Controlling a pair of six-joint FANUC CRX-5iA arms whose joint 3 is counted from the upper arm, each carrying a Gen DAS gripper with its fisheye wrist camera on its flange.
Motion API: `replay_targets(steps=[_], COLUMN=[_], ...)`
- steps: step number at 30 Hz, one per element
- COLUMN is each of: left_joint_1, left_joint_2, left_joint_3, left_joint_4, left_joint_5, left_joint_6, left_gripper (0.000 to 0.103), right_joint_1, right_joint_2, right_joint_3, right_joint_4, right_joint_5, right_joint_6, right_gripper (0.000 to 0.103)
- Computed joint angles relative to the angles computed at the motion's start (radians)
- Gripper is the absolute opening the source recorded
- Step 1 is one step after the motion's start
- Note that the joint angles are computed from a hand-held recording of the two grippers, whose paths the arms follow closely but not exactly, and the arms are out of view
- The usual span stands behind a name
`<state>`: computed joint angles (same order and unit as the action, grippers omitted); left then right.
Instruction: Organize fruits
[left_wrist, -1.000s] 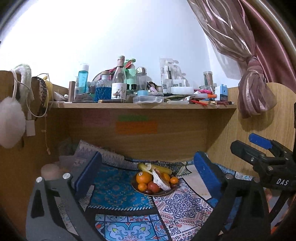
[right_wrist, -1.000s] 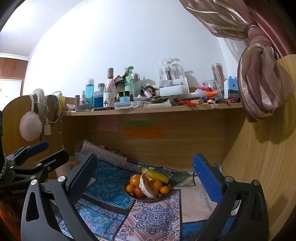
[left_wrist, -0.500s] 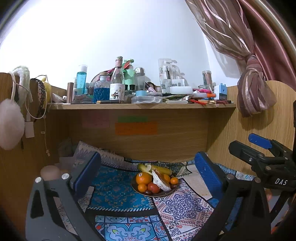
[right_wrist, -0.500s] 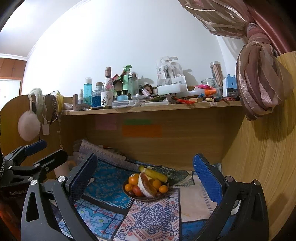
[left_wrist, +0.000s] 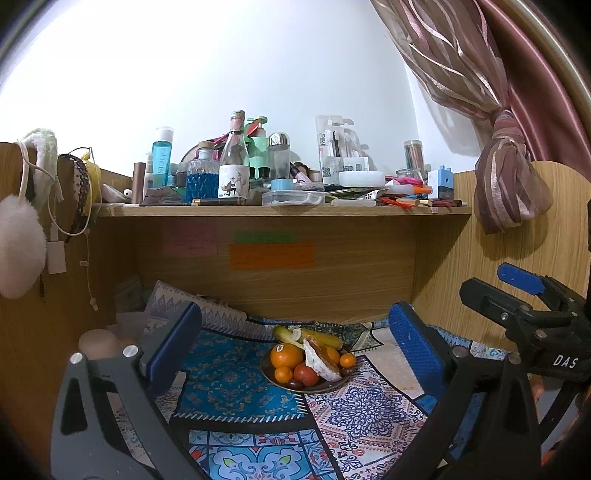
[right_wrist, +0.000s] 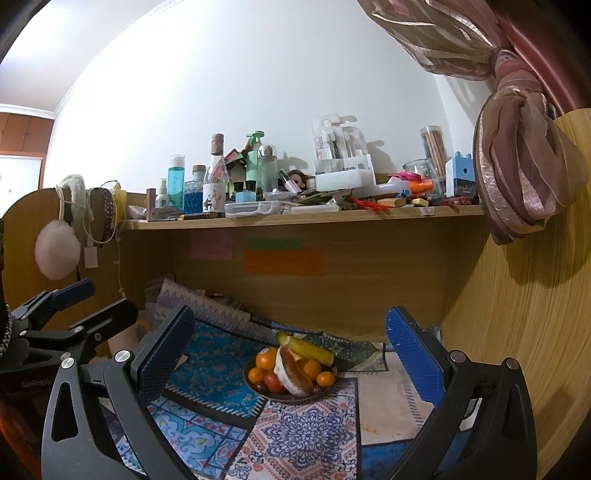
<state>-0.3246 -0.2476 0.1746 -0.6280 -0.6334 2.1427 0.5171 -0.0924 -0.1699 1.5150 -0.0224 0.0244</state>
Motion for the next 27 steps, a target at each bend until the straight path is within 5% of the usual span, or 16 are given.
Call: replay_targets(steps=[7,27], left_joint_1=[0.007,0.039], left_joint_2=[0.001,0.007], left_joint_3=[-0.002,-0.008], left_joint_4=[0.007,0.082], left_joint_5=[0.010,0.029], left_joint_6=[-0.006,-0.072], left_gripper=[0.103,0.103], right_joint_1=[0.059,0.062], right_joint_2=[0.004,0.014], right_joint_3=[0.017,0.026], right_joint_4=[-0.197,-0.209], right_joint_5=[-0.061,-0.064], right_joint_6=[0.188,0.198], right_gripper=[0.103,0.103])
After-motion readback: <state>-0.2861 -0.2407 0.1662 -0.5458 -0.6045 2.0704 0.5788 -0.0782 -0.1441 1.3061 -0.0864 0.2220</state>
